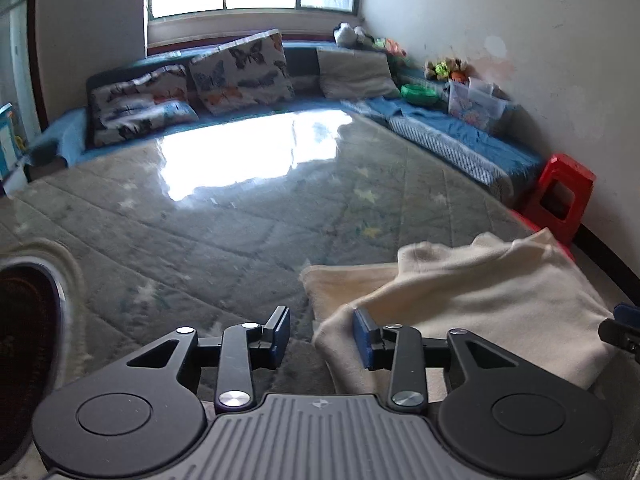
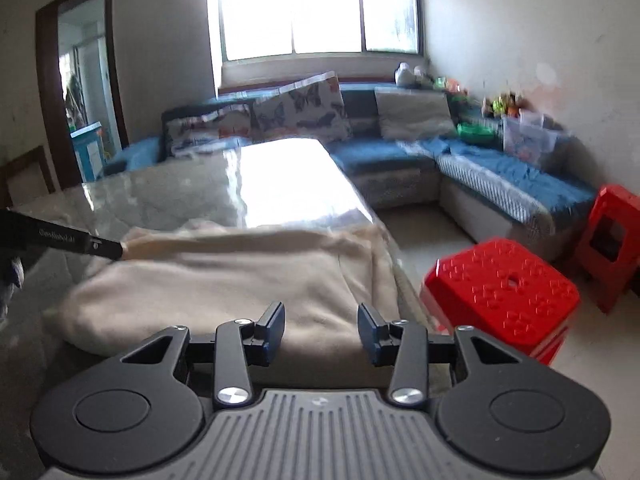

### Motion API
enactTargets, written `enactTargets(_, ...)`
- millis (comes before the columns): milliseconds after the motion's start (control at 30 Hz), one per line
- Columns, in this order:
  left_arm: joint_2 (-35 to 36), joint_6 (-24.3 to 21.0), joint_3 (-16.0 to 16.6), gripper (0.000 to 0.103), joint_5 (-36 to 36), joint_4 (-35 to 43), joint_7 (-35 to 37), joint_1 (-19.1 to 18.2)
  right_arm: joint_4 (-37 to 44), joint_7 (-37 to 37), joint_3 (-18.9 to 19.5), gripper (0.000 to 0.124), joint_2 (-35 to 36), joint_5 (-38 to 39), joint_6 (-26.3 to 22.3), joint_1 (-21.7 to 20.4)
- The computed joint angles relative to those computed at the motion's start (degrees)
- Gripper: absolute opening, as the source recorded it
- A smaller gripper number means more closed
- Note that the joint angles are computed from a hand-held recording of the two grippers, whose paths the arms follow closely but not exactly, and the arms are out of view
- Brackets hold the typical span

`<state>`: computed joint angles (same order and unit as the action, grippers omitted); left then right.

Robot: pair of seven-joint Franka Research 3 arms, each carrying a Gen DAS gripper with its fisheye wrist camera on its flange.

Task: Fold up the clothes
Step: 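Lower the sweatshirt onto the table and open both tools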

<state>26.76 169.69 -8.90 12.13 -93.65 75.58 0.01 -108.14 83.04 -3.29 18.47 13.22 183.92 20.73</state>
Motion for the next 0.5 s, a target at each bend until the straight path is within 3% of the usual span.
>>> enactTargets(167,-5.5,5.2,-13.7,0.037,-9.4,-9.4,12.5,11.0,0.0,-6.3,12.4,0.041,-0.4,2.4,1.6,-9.6)
enactTargets(200,-6.1,5.5,-15.3,0.038,-10.8,-10.8,14.6,12.1,0.3,-7.5,13.9,0.041,-0.1,2.7,1.1,-10.7)
enactTargets(267,-7.2,6.1,-18.1,0.038,-13.4,-13.4,18.6,14.0,0.6,-8.3,13.6,0.041,0.3,3.4,0.5,-9.9)
enactTargets(333,-7.8,6.6,-16.9,0.038,-13.9,-15.0,19.7,12.6,0.6,-9.2,13.7,0.041,0.5,4.2,-0.7,-9.6)
enactTargets(433,-8.0,6.6,-14.2,0.04,-14.2,-16.3,19.1,10.4,-0.6,-9.0,8.3,0.041,0.1,2.6,-0.4,-4.5)
enactTargets(500,-8.3,7.1,-15.9,0.04,-16.4,-17.1,20.2,12.1,-1.0,-8.8,6.3,0.041,-0.4,1.9,-0.5,-2.6)
